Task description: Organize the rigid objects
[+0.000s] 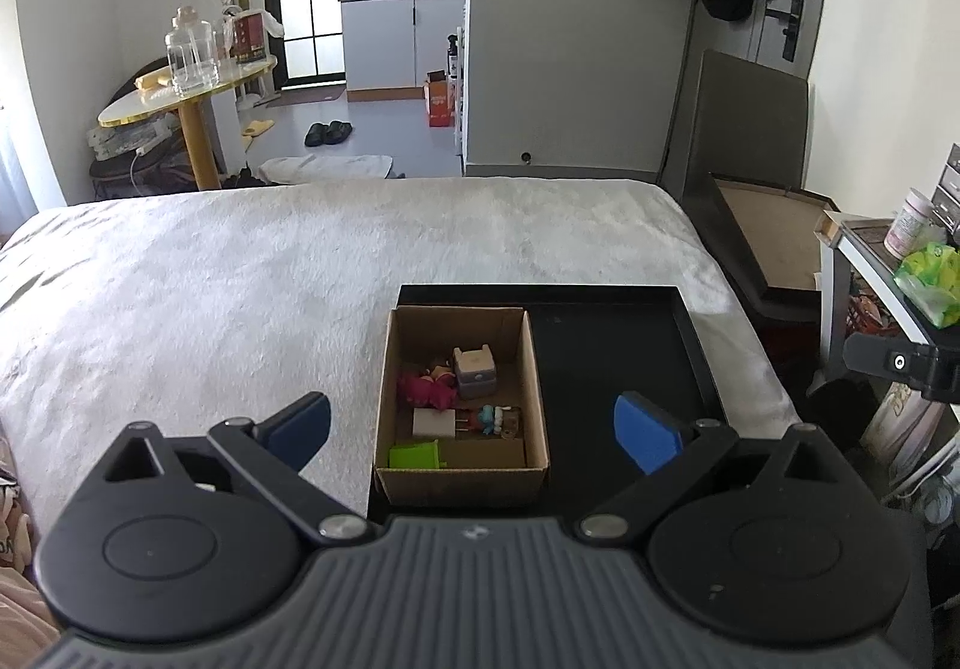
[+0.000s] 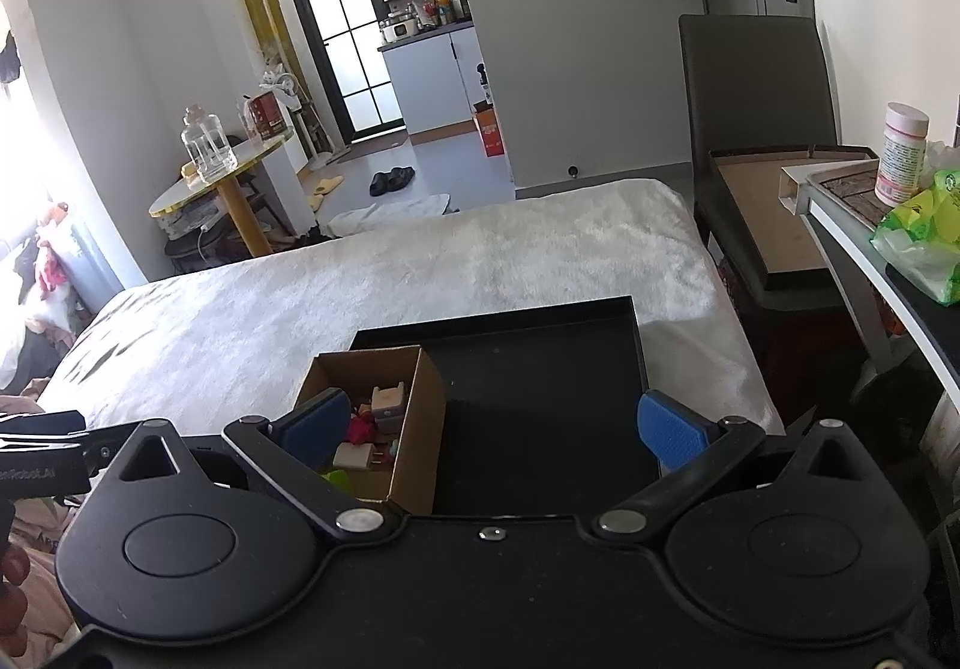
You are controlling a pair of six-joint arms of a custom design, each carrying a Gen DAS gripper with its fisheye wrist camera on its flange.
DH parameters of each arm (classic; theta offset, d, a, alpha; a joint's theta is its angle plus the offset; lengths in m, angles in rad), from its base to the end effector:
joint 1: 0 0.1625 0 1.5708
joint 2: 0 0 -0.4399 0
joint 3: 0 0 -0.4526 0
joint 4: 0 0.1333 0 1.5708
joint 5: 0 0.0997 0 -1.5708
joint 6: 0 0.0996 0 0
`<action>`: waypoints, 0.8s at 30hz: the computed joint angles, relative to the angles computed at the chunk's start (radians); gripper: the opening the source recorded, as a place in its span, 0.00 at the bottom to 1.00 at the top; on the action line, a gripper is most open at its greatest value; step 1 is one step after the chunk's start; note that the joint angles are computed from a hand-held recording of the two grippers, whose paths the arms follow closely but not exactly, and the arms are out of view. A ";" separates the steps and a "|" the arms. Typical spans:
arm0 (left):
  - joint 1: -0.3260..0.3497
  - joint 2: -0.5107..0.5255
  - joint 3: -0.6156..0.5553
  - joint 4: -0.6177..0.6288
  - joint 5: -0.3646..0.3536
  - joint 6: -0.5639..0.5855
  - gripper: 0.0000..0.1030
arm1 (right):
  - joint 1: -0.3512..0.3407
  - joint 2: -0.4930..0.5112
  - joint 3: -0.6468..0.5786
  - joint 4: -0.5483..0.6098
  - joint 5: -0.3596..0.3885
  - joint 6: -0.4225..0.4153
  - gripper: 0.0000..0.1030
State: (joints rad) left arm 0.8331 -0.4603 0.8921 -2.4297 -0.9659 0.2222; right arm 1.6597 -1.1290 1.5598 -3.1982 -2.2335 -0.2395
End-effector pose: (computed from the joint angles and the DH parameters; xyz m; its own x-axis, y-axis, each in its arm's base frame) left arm -0.4848 -0.8159 0.1352 -0.6134 0.5180 -0.5962 0.7662 0.5735 -0.2900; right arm 0.1347 -0.6997 0.4353 -0.8045 0.3998 0.4393 -0.2299 0.4724 -0.8509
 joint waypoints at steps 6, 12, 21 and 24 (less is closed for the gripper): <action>-0.001 -0.033 0.056 -0.029 -0.008 0.001 0.97 | 0.002 -0.024 0.027 0.008 0.004 0.000 1.00; -0.002 -0.062 0.112 -0.033 -0.013 0.003 0.97 | 0.004 -0.039 0.048 0.000 0.003 -0.012 1.00; -0.006 -0.104 0.177 -0.056 -0.011 0.024 0.97 | 0.007 -0.053 0.074 0.014 0.003 0.003 1.00; -0.008 -0.112 0.188 -0.057 -0.009 0.022 0.97 | 0.008 -0.059 0.084 0.022 0.014 0.003 1.00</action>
